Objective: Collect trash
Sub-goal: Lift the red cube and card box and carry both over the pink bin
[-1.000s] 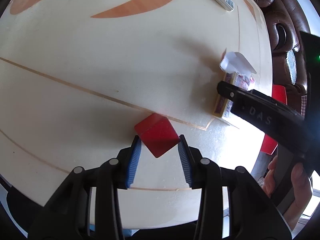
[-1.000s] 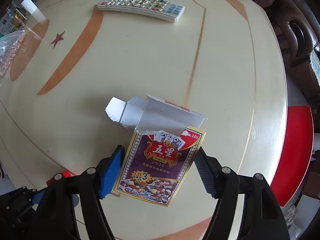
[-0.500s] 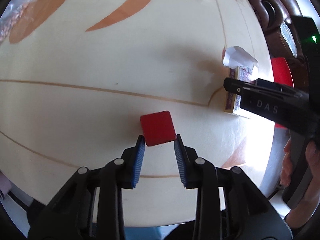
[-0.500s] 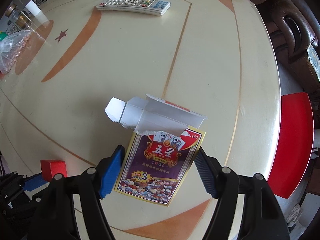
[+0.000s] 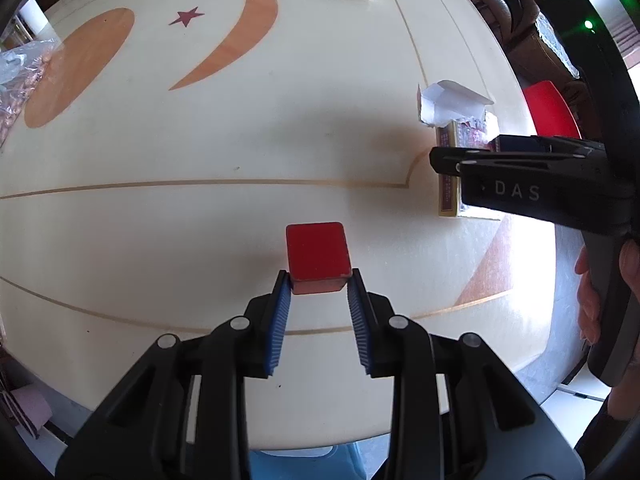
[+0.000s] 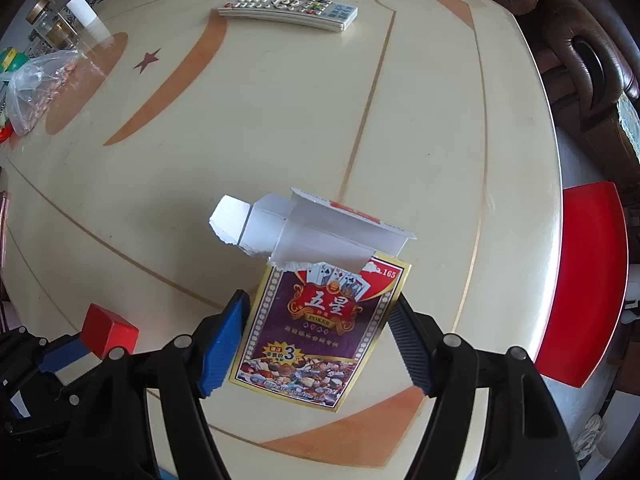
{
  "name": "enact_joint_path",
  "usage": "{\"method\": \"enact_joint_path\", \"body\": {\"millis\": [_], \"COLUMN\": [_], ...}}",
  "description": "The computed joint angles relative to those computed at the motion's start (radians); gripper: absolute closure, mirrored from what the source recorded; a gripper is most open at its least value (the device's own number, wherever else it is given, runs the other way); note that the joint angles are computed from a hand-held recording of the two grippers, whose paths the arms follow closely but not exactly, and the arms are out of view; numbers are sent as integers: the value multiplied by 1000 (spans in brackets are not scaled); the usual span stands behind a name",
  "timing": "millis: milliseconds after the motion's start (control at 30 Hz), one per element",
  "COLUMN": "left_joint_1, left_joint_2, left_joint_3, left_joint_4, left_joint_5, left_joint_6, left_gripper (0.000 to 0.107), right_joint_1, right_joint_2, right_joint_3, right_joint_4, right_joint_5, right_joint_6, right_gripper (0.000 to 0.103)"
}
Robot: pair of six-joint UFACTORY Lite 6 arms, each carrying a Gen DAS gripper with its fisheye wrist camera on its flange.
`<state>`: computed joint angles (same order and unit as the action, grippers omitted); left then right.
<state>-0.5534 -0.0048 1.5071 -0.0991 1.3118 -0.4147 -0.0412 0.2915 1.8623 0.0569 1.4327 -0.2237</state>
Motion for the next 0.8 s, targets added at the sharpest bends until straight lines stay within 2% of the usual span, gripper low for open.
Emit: {"method": "enact_joint_path", "body": {"millis": [100, 300, 500, 600, 800], "left_joint_1": [-62, -127, -251, -320, -520], "left_joint_2": [20, -37, -126, -168, -280], "left_joint_3": [53, 138, 207, 231, 222], "left_joint_4": [49, 110, 201, 248, 339], "left_joint_5": [0, 73, 171, 218, 319], "left_joint_6": [-38, -55, -124, -162, -285], "left_gripper": [77, 77, 77, 77, 77], "right_joint_1": [5, -12, -65, -105, -286], "right_joint_2": [0, -120, -397, -526, -728], "right_joint_3": [39, -9, -193, -230, -181], "right_joint_4": [10, 17, 60, 81, 187], "right_joint_5": [24, 54, 88, 151, 387], "right_joint_6": [5, -41, -116, -160, -290], "right_gripper": [35, 35, 35, 35, 35]}}
